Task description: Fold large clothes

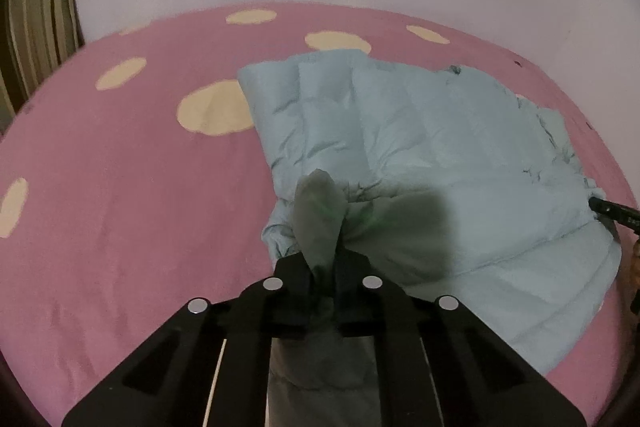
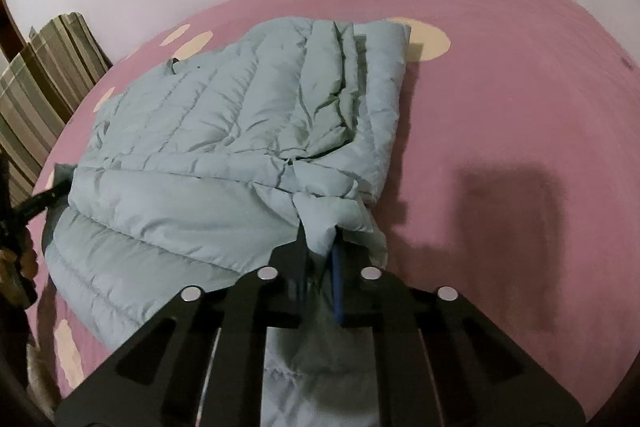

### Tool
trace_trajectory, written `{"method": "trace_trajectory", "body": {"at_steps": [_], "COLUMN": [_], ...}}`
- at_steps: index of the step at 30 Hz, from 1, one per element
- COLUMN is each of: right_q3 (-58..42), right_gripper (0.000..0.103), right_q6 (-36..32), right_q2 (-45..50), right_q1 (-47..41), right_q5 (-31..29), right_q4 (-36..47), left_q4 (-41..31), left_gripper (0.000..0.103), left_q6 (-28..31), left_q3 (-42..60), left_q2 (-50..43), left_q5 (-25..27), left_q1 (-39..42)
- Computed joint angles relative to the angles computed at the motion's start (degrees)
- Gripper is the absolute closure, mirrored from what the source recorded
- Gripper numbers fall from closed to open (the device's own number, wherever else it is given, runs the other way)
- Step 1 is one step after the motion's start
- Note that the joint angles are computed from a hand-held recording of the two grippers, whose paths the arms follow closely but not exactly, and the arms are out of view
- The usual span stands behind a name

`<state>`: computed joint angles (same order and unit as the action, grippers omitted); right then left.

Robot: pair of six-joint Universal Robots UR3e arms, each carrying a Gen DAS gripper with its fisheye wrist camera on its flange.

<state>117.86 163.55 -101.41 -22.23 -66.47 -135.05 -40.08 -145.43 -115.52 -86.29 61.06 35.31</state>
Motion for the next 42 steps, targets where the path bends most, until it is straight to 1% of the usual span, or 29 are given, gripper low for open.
{"method": "trace_trajectory", "body": {"at_steps": [2, 7, 9, 11, 14, 16, 19, 20, 21, 23, 25, 27, 28, 29, 30, 31, 33, 35, 37, 39, 42], "right_q3": [1.6, 1.2, -1.1, -4.1, -11.6, -16.8, -27.7, -31.0, -36.6, -43.6, -52.3, -59.4, -63.5, -65.8, -70.1, -72.6, -77.0, -79.9, -80.5, -80.7, -79.1], "right_gripper": [0.096, 0.097, 0.097, 0.097, 0.097, 0.097, 0.097, 0.097, 0.097, 0.097, 0.097, 0.097, 0.097, 0.097, 0.097, 0.097, 0.097, 0.097, 0.096, 0.095, 0.095], "right_q6": [-0.2, -0.7, -0.3, 1.0, 4.7, 6.8, 9.8, 10.6, 11.7, 12.9, 14.0, 14.4, 14.6, 14.7, 14.7, 14.7, 14.6, 14.6, 15.0, 15.5, 16.2], "right_q2": [-3.6, -11.0, -11.3, -8.9, -1.0, 4.4, 14.6, 17.6, 22.4, 28.4, 35.8, 41.9, 45.5, 47.5, 51.3, 53.5, 57.8, 61.2, 62.9, 64.2, 65.0], "right_q1": [-0.7, -3.2, -3.3, -2.0, 1.2, 3.3, 6.2, 7.0, 8.2, 9.7, 11.0, 11.9, 12.3, 12.7, 13.1, 13.3, 13.7, 13.8, 13.9, 13.6, 13.3], "right_q5": [0.4, 3.4, 4.2, 3.7, 1.8, 0.3, -2.1, -2.8, -4.0, -5.7, -7.3, -8.6, -9.3, -10.0, -11.0, -11.5, -12.6, -13.2, -13.6, -13.4, -12.9], "right_q4": [0.1, 3.5, 3.6, 2.2, -2.0, -3.5, -4.2, -4.1, -3.7, -2.7, -0.7, 1.4, 3.0, 3.8, 5.4, 6.6, 8.5, 9.8, 9.9, 9.9, 8.0], "left_q4": [0.8, -2.0, -1.1, 0.7, 3.0, 4.2, 3.5, 2.9, 2.0, 0.0, -3.2, -6.1, -8.5, -9.8, -11.1, -13.4, -16.3, -19.0, -19.0, -17.3, -15.8], "left_gripper": [0.097, 0.097, 0.097, 0.098, 0.098, 0.099, 0.099, 0.099, 0.099, 0.099, 0.099, 0.099, 0.099, 0.099, 0.099, 0.099, 0.099, 0.099, 0.099, 0.099, 0.099], "left_q6": [0.4, -0.4, -2.4, -5.3, -10.2, -13.3, -15.9, -16.9, -17.7, -19.2, -20.4, -20.8, -21.0, -21.2, -21.3, -21.5, -21.8, -21.8, -21.2, -20.9, -22.0], "left_q3": [-1.7, -0.6, 1.6, 5.3, 12.9, 20.1, 29.9, 34.8, 39.5, 48.0, 58.1, 65.7, 71.5, 74.9, 78.3, 83.4, 90.0, 95.5, 97.9, 97.3, 95.7], "left_q2": [3.6, 9.5, 8.8, 6.1, -0.7, -7.2, -15.3, -19.2, -22.8, -29.1, -36.6, -42.5, -46.9, -49.7, -52.5, -56.4, -61.5, -65.8, -68.6, -69.6, -70.1], "left_q5": [-0.2, -3.3, -2.8, -1.0, 3.1, 6.8, 11.9, 14.0, 15.7, 18.3, 21.4, 23.9, 25.6, 27.0, 28.3, 29.6, 31.2, 32.4, 33.7, 34.6, 34.2], "left_q1": [0.6, 2.8, 2.0, 0.1, -3.7, -7.1, -10.8, -12.4, -13.7, -15.5, -17.3, -18.7, -19.6, -20.2, -20.8, -21.3, -21.9, -22.4, -22.8, -23.1, -23.0]}}
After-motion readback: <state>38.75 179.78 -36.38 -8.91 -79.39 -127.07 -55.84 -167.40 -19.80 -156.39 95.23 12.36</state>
